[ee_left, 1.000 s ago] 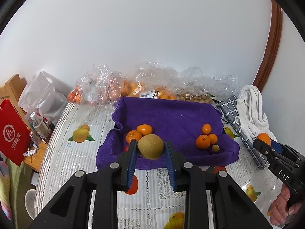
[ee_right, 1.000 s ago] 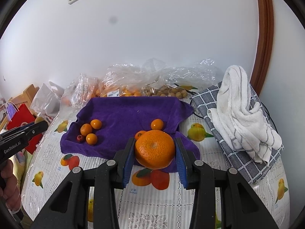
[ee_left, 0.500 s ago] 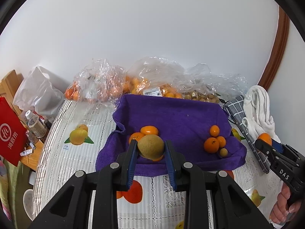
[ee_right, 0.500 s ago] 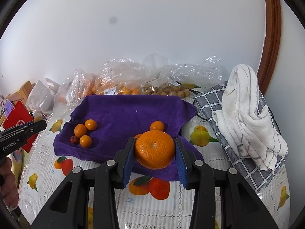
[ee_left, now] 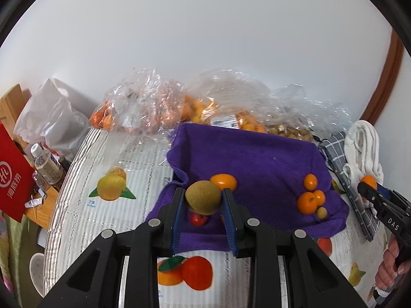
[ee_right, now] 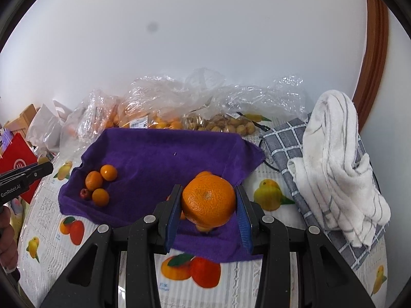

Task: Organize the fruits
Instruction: 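Carry both fruits onto the purple towel and open both tools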

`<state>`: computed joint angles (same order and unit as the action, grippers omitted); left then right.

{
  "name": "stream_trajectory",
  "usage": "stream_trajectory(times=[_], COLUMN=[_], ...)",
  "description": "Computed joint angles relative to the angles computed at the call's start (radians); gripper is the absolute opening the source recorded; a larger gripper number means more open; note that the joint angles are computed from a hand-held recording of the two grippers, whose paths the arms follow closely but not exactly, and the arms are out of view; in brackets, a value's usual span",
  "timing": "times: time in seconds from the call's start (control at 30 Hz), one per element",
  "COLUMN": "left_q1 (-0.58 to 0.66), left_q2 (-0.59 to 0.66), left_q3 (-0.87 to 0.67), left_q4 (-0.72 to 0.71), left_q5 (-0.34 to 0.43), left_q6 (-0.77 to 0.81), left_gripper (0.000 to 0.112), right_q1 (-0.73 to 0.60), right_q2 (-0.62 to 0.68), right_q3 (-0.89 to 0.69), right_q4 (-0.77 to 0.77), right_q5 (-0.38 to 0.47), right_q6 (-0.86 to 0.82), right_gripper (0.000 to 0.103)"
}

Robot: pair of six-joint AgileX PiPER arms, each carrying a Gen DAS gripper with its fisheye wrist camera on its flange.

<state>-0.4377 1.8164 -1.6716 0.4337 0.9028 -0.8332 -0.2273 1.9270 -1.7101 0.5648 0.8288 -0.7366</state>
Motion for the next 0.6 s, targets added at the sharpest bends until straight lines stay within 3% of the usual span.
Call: stream_trajectory(times=[0.3, 0.6], left_q1=[0.085, 0.072], left_q2=[0.076, 0.229], left_q3=[-0.045, -0.219], left_q4=[-0.143, -0.261], left_q5=[-0.067, -0.024], left_q6=[0.106, 0.239], left_gripper=[0.027, 0.027], right_q1=[0.033, 0.085], right_q2=[0.175, 0.429], right_q3=[-0.189, -0.533], right_q4=[-0.055, -0.137], right_q5=[0.038, 0.145], right_q6=[0.081, 0.204], right_gripper=[0.040, 0.040])
